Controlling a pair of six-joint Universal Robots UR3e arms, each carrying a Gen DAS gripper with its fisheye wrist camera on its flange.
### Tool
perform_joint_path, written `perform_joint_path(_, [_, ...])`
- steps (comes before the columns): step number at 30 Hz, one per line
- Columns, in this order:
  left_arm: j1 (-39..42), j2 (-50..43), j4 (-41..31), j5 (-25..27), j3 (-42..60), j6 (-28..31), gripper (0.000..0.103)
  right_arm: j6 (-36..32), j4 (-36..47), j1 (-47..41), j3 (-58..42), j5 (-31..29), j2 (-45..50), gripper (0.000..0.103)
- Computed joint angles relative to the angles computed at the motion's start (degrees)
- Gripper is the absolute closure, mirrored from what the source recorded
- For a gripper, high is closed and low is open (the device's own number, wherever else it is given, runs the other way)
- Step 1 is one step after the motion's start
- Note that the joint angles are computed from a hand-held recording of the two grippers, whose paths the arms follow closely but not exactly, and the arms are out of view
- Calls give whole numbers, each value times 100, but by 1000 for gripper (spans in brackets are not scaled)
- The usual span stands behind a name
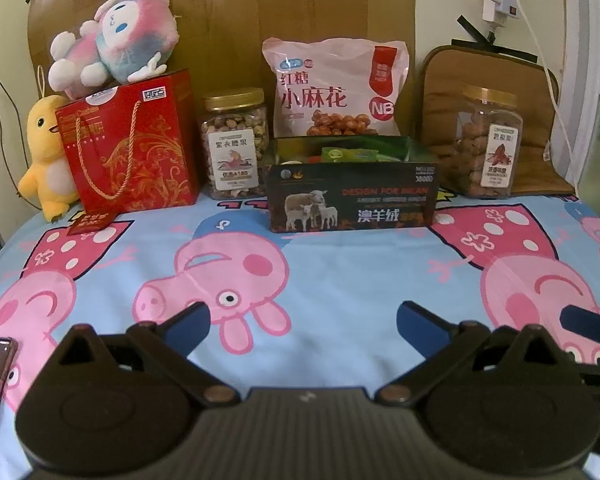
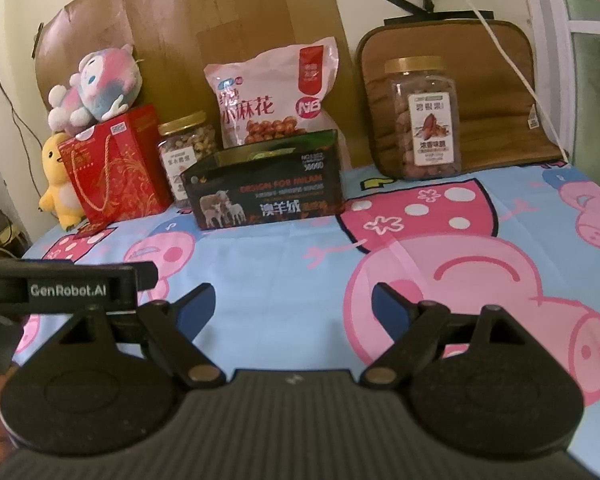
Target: Organize snacks
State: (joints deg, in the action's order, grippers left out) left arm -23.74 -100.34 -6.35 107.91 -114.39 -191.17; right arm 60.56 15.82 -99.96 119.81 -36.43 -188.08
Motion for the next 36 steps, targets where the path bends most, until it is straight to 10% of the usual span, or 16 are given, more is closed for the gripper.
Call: perform_joint_path(36, [90,-99,44,-55,-129,-23,0,12,255,-193,-35,-189,-160,16])
